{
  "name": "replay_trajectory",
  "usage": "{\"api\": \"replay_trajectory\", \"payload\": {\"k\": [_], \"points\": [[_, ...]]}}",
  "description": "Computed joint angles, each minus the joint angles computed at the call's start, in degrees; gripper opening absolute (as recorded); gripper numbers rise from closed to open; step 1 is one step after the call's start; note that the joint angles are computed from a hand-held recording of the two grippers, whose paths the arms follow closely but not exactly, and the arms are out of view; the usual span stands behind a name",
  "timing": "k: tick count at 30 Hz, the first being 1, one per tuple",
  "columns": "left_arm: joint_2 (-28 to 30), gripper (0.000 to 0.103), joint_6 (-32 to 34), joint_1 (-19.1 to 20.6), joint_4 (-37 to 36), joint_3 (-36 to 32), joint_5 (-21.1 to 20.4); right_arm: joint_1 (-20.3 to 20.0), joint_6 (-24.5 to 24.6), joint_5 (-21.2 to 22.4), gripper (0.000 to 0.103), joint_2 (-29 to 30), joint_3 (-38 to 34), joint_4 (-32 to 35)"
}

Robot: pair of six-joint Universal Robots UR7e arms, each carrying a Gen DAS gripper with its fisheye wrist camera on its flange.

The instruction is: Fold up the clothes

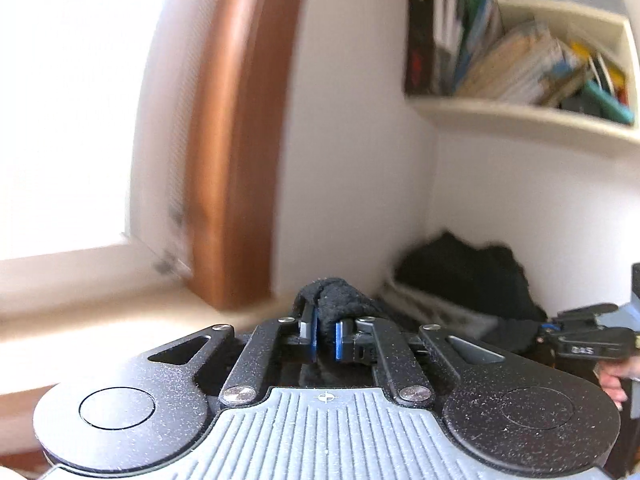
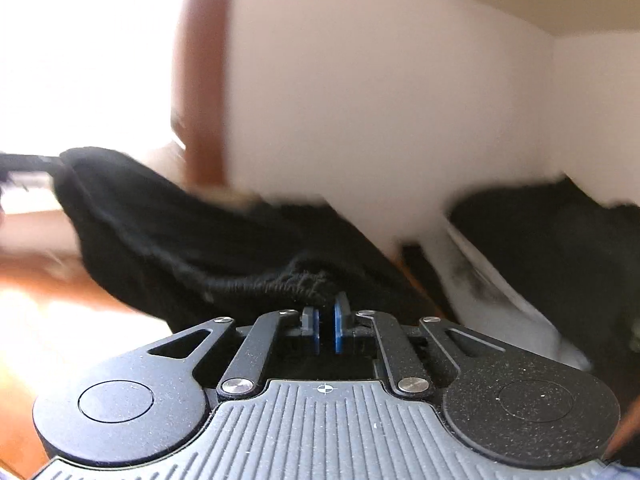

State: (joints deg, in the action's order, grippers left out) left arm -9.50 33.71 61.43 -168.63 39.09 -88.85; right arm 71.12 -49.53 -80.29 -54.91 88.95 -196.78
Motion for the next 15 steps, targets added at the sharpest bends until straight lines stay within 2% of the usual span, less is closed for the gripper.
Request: {"api": "replay_trajectory", "payload": {"k": [7, 15], "points": [[-12.42, 0.008, -0.21, 1.63, -10.73, 11.48, 2.29, 9.47, -4.03, 4.89, 0.008, 0.85, 0.47, 5.6], [-25.14, 0.007, 2.11, 6.03, -18.13, 21.04, 8.16, 19.28, -8.21, 9.3, 0.008, 8.14, -3.71, 17.06]]}}
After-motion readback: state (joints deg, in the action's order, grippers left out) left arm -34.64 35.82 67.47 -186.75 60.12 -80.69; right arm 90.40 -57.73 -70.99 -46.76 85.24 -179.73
